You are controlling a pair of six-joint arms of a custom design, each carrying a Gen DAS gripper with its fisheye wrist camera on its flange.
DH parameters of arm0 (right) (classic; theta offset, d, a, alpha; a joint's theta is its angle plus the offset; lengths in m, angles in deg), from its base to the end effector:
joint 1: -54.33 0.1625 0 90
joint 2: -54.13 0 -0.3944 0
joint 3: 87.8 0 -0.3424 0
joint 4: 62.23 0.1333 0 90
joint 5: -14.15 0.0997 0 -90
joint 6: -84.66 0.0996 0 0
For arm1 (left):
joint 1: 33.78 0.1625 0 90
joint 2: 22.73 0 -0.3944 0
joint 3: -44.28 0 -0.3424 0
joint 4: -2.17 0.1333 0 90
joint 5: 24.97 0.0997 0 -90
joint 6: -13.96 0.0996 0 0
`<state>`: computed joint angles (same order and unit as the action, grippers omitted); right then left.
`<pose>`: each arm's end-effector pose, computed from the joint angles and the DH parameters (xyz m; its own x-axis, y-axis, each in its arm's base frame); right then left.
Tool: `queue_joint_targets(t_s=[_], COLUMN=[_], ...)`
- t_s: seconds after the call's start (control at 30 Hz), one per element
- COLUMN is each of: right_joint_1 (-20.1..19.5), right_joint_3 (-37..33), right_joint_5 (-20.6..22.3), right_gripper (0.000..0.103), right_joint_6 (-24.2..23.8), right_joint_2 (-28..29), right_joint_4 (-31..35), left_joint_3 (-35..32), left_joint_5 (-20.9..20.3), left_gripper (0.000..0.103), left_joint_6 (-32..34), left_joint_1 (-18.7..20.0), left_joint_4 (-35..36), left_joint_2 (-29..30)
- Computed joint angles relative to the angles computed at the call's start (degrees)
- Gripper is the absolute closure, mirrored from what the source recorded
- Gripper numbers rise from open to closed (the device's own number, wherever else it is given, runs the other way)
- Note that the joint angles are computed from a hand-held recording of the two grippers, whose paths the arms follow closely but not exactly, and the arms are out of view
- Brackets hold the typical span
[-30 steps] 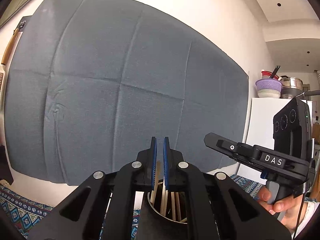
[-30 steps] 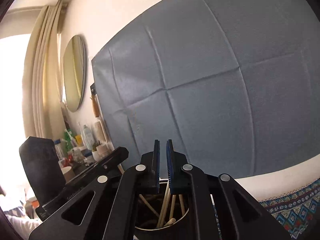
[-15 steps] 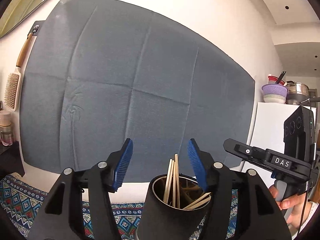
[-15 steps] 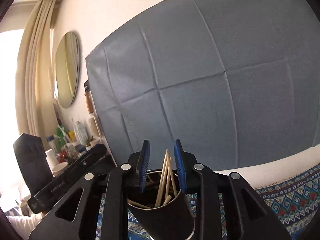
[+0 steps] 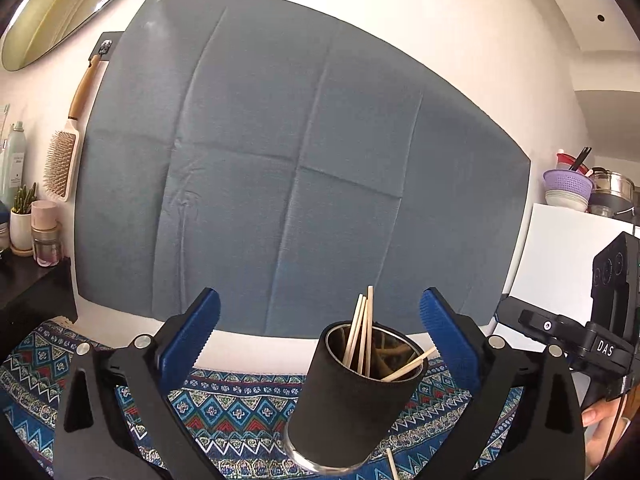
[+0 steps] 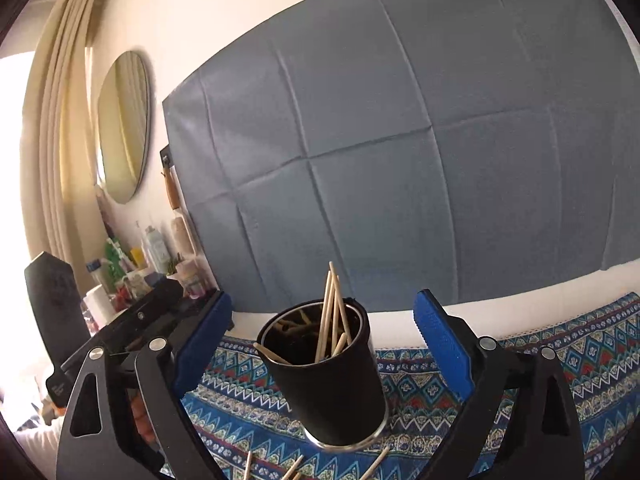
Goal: Organize utensils
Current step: 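Move both open tools back down toward the remaining sticks on the cloth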
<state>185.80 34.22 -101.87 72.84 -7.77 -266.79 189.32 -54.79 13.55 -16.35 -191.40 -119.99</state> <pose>0.3897 -0.3057 0.2426 -0.8115 -0.4100 0.4163 -0.5633 0.3594 -0.7440 -0.1987 -0.2927 0.3548 -0.8373 0.2583 -0.4819 0.5304 0.1703 -0.8305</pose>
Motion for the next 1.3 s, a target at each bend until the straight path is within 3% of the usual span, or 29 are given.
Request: queue_joint_targets(t_s=[0.2, 0.37, 0.53, 0.67, 0.93, 1.03, 1.3], right_joint_1=[1.1, 1.39, 1.45, 1.35, 0.17, -0.43, -2.09], right_joint_3=[2.05, 3.46, 3.68, 4.35, 5.01, 4.76, 4.93], right_joint_5=[-4.19, -7.07, -9.81, -10.9, -13.1, -13.93, -14.63], right_gripper=[0.011, 0.01, 0.009, 0.009, 0.009, 0.009, 0.009], right_joint_6=[3.88, 8.12, 12.2, 14.39, 21.47, 24.17, 27.36], right_joint_2=[-0.63, -1.25, -1.42, -1.41, -1.74, -1.62, -0.42], right_joint_4=[2.59, 5.13, 10.36, 13.04, 20.91, 24.87, 31.83], left_joint_3=[1.18, -0.08, -2.57, -3.83, -7.65, -10.44, -12.01], left_joint_5=[2.71, 3.59, -0.48, 0.34, -2.87, -5.91, -13.59], left_gripper=[0.006, 0.006, 0.006, 0.006, 0.006, 0.006, 0.006], left_joint_6=[-11.22, -23.73, -38.06, -52.52, -64.26, -67.84, -68.6], left_joint_1=[-2.81, -3.9, -2.26, -2.14, 0.57, 2.97, 6.85], left_joint_4=[18.45, 39.09, 57.98, 72.46, 90.71, 98.09, 100.76], left_joint_2=[-6.92, -12.54, -17.53, -21.35, -22.25, -18.79, -12.92])
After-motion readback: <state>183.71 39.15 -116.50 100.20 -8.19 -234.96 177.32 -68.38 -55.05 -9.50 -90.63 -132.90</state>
